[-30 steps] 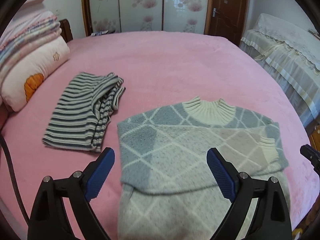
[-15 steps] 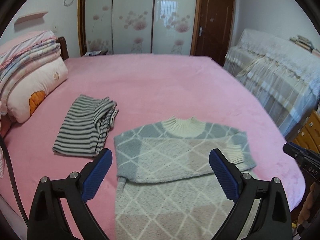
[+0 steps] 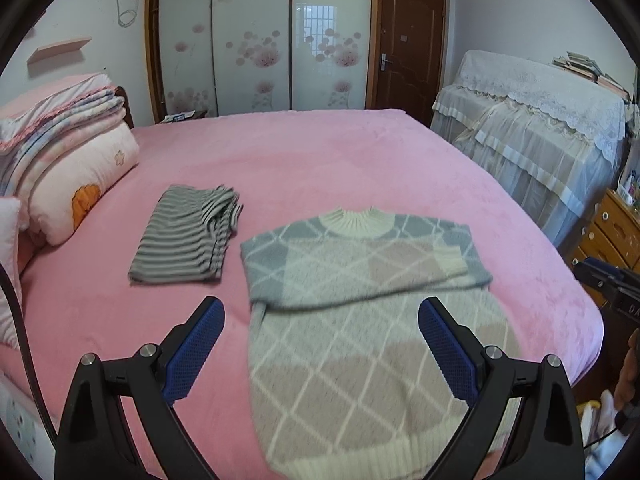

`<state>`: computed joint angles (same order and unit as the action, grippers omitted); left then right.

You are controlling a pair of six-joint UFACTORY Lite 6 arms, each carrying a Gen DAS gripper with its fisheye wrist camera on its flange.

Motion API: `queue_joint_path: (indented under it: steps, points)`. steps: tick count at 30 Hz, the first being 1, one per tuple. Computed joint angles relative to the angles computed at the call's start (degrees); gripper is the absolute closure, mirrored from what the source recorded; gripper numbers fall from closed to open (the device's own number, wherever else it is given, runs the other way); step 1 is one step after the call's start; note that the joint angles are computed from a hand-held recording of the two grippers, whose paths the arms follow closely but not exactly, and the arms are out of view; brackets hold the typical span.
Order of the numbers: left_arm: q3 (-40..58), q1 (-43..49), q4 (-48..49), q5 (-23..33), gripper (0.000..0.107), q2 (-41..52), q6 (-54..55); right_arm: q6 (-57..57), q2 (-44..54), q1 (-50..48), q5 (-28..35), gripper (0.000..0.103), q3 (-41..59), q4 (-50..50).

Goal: Fold small clothes
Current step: 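Move both grippers to the sweater's white ribbed hem, then grasp the ribbed hem with both grippers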

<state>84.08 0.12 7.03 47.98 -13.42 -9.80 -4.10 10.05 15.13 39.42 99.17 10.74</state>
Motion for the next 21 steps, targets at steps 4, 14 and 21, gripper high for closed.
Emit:
queue_joint_path:
  steps: [4, 14, 21]
  points:
    - [-13.17, 4.95, -4.32, -1.35, 0.010, -9.67, 4.01, -3.27, -9.43, -0.88, -4.04, 0.054, -13.95, 1.97]
    - [-43.04, 26.77, -30.13, -3.60, 0.010, -19.11, 33.09, -14.84, -17.53, -3.16, -11.52, 0.054, -39.28, 10.71]
    - [-51.69, 32.81, -41.00, -4.77, 0.016, -12.81, 45.04, -28.90, -13.57, -8.41, -12.29, 0.054, -47.51, 24.19]
